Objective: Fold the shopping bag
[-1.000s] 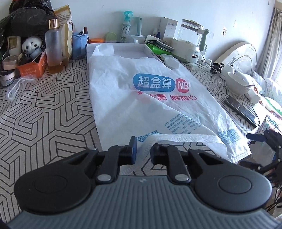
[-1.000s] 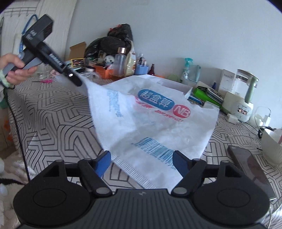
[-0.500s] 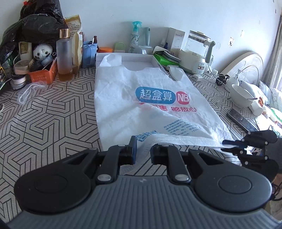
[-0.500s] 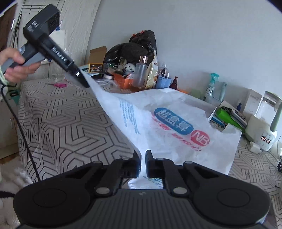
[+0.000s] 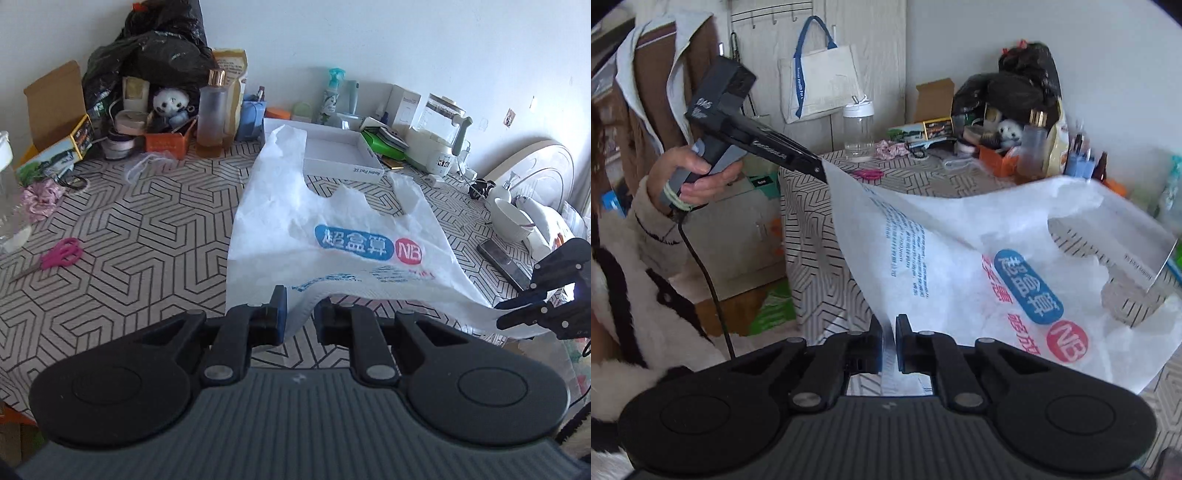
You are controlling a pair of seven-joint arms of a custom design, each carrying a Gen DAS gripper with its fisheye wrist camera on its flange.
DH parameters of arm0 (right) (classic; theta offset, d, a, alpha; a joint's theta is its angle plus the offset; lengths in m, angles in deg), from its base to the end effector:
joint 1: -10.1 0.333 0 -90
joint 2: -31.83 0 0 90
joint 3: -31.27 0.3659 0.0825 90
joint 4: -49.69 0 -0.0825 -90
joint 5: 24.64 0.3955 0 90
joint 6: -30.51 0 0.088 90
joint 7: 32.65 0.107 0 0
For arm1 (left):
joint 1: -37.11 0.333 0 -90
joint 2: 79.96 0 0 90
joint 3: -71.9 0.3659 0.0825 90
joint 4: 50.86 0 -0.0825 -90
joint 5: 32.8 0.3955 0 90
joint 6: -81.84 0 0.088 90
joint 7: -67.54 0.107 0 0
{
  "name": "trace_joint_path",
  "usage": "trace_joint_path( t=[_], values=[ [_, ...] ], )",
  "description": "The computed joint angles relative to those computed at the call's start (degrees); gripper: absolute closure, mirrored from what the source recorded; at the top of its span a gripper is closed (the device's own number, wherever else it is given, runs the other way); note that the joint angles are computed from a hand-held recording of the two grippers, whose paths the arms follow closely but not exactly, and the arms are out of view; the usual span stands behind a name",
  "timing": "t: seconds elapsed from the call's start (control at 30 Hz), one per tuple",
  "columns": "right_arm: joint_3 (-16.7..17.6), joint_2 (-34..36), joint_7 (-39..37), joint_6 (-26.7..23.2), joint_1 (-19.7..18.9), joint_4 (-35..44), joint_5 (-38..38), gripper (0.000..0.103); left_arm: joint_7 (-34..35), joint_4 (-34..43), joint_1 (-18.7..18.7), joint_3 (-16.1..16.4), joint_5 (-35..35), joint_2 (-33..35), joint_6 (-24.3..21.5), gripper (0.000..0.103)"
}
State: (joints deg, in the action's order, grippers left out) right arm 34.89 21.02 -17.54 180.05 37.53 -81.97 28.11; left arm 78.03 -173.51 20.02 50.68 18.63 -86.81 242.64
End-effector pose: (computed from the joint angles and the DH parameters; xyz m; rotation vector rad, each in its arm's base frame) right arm 0.4523 0.2541 0.5170 -2.3207 0.4893 -0.2187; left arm 0.4124 -0.3851 0.5722 -1.7095 1.7839 -1.1019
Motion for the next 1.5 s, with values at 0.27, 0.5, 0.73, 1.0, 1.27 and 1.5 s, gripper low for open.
trace_joint_path(
  t=[0.27,0.5,0.73,1.0,1.27,1.5],
  values=[
    [1.3,11.2,23.4,-1.4,-5.4,16.8,-16.0,0.093,27.2,10.3,-1.7,4.1,-19.4,7.9,-1.9,0.085],
    [2.7,21.2,29.7,-2.2,-9.1,33.2,-19.5,0.094,23.2,19.2,-3.0,10.2,-11.0,14.5,3.7,0.073],
    [2.4,35.7,43.3,-3.5,-10.1,51.9,-31.4,0.094,14.5,32.4,-7.3,16.1,0.8,24.5,-5.0,0.061],
    [1.1,48.6,48.2,1.1,-8.8,65.6,-43.8,0.094,28.5,37.6,-5.7,15.2,-13.0,32.3,-4.7,0.058],
    [-10.7,53.2,65.2,11.8,-1.6,66.0,-56.3,0.011,36.8,40.0,-7.8,16.4,-20.2,36.0,-9.9,0.054],
    [1.1,35.0,64.0,28.9,-11.6,35.0,-57.0,0.005,33.1,32.3,-9.2,18.0,-16.0,31.2,-9.6,0.047]
  ],
)
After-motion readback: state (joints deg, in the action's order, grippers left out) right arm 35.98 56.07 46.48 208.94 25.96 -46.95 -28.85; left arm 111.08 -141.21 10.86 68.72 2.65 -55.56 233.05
